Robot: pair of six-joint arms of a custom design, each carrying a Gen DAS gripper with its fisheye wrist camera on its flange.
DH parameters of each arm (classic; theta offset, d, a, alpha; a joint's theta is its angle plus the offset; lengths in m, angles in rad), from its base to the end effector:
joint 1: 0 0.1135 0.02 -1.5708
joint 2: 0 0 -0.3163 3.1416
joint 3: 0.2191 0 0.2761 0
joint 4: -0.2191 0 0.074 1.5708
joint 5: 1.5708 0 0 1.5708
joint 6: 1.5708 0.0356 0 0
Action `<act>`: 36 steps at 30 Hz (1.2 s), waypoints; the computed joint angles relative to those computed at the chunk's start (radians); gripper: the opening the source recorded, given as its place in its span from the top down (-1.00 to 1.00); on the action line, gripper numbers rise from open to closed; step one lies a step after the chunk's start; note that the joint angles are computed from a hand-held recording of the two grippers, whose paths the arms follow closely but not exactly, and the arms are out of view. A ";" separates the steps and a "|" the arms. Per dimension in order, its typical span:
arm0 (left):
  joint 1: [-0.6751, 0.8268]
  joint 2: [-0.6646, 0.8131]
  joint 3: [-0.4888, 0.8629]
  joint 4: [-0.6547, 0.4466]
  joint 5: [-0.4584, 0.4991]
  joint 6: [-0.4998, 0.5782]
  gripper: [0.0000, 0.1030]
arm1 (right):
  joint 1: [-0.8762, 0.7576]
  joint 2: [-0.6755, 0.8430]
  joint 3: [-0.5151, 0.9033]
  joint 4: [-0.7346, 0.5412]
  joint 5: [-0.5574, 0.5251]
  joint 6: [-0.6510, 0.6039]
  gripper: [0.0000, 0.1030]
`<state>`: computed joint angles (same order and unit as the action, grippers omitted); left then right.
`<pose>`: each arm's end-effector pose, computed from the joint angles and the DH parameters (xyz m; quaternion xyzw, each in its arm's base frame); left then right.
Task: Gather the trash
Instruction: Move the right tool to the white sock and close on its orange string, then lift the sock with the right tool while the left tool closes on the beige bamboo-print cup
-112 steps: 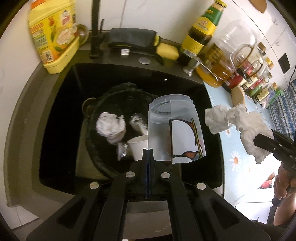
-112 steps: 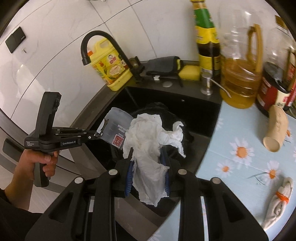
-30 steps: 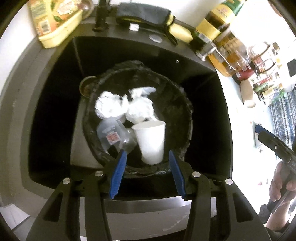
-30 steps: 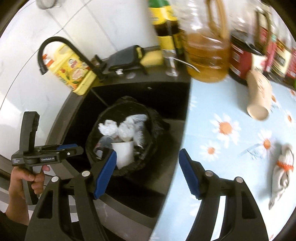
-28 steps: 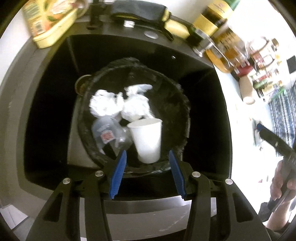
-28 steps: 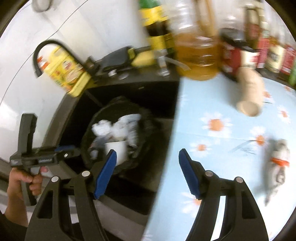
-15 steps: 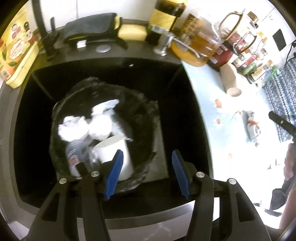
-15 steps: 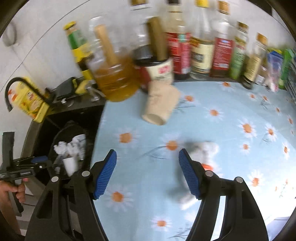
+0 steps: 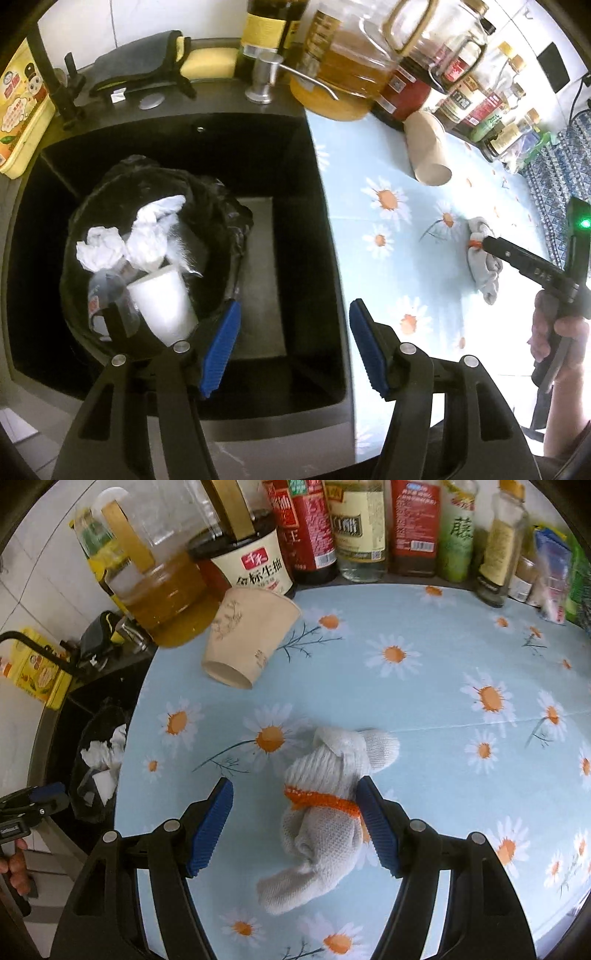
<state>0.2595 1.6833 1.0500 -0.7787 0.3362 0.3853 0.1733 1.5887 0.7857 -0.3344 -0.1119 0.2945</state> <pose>0.3174 0.0721 0.2104 0.0750 0.9800 -0.1334 0.1270 0.2967 0.0560 0.1783 0.0471 0.9740 0.1029 0.1962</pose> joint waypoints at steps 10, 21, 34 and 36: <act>-0.140 -0.067 -0.037 0.019 -0.061 -0.137 -0.15 | -0.050 0.060 0.000 0.036 -0.015 -0.123 -0.05; -0.305 -0.091 -0.033 0.026 -0.121 -0.240 -0.15 | -0.128 0.053 -0.046 0.078 -0.082 -0.232 0.34; -0.450 -0.039 0.062 0.028 -0.173 -0.309 -0.33 | -0.250 -0.018 -0.059 0.026 -0.242 -0.275 0.49; -0.470 -0.024 0.081 0.026 -0.182 -0.316 -0.33 | -0.270 -0.035 -0.055 0.009 -0.256 -0.288 0.49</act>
